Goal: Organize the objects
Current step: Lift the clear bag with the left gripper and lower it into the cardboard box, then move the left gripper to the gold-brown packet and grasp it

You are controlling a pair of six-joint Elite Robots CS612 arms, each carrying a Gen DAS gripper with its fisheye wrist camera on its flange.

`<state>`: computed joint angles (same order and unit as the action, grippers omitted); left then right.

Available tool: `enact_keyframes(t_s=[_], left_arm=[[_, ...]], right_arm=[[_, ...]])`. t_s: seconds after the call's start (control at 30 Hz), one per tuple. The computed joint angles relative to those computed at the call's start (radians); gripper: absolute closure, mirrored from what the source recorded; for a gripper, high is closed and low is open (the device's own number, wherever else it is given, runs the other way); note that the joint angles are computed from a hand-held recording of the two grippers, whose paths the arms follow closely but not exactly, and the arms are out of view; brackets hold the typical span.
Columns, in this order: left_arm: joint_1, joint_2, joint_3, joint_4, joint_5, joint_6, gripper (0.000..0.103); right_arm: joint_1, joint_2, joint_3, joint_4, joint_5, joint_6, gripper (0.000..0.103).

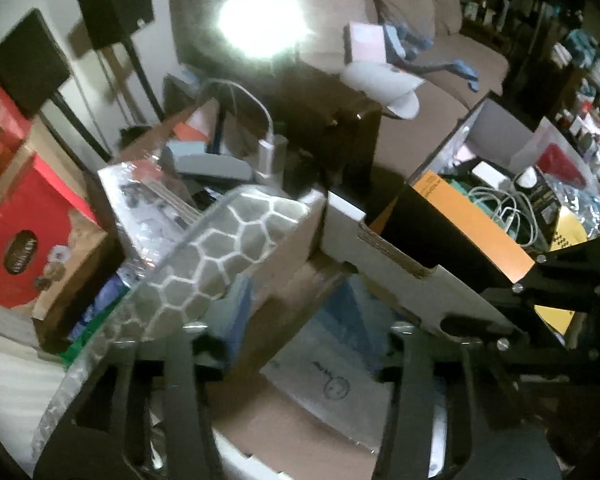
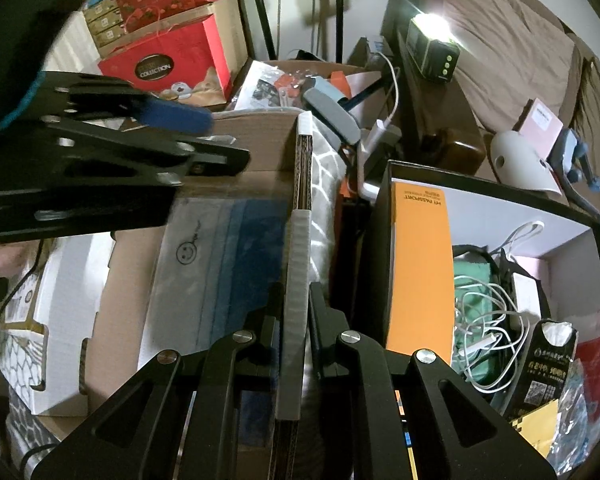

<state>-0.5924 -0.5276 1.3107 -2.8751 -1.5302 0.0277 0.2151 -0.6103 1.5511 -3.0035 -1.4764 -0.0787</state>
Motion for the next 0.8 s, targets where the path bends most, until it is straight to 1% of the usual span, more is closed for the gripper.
enact_keyframes(t_s=[0.03,0.1,0.13,0.17,0.23,0.33,0.5,0.7,0.8], left_arm=[[0.002,-0.01,0.016,-0.021,0.0,-0.005,0.047],[0.01,-0.033,0.047,-0.048,-0.022,-0.027,0.046],[0.014,-0.046,0.065,-0.06,-0.032,-0.037,0.044],[0.017,-0.059,0.084,-0.071,-0.039,-0.047,0.033],[0.021,-0.091,0.139,-0.117,-0.049,-0.056,0.02],[0.029,-0.133,0.209,-0.15,-0.053,-0.081,0.02],[0.046,-0.188,0.309,-0.175,-0.021,-0.149,0.02],[0.075,-0.22,0.397,-0.212,0.023,-0.252,0.02],[0.09,-0.229,0.439,-0.23,0.028,-0.304,0.02]], right_arm=[[0.001,-0.001,0.001,-0.001,-0.001,0.0,0.093],[0.0,-0.001,0.002,-0.002,-0.003,0.0,0.093],[0.001,-0.001,0.003,-0.003,-0.005,-0.001,0.093],[0.001,-0.001,0.003,-0.002,-0.005,-0.002,0.093],[0.001,-0.001,0.003,-0.001,-0.007,-0.001,0.093],[0.0,-0.001,0.004,0.0,-0.007,0.0,0.093],[-0.001,0.001,-0.001,0.016,-0.01,0.001,0.093],[-0.001,0.005,-0.004,0.016,-0.007,0.006,0.093],[-0.001,0.006,-0.004,0.016,-0.007,0.008,0.093]])
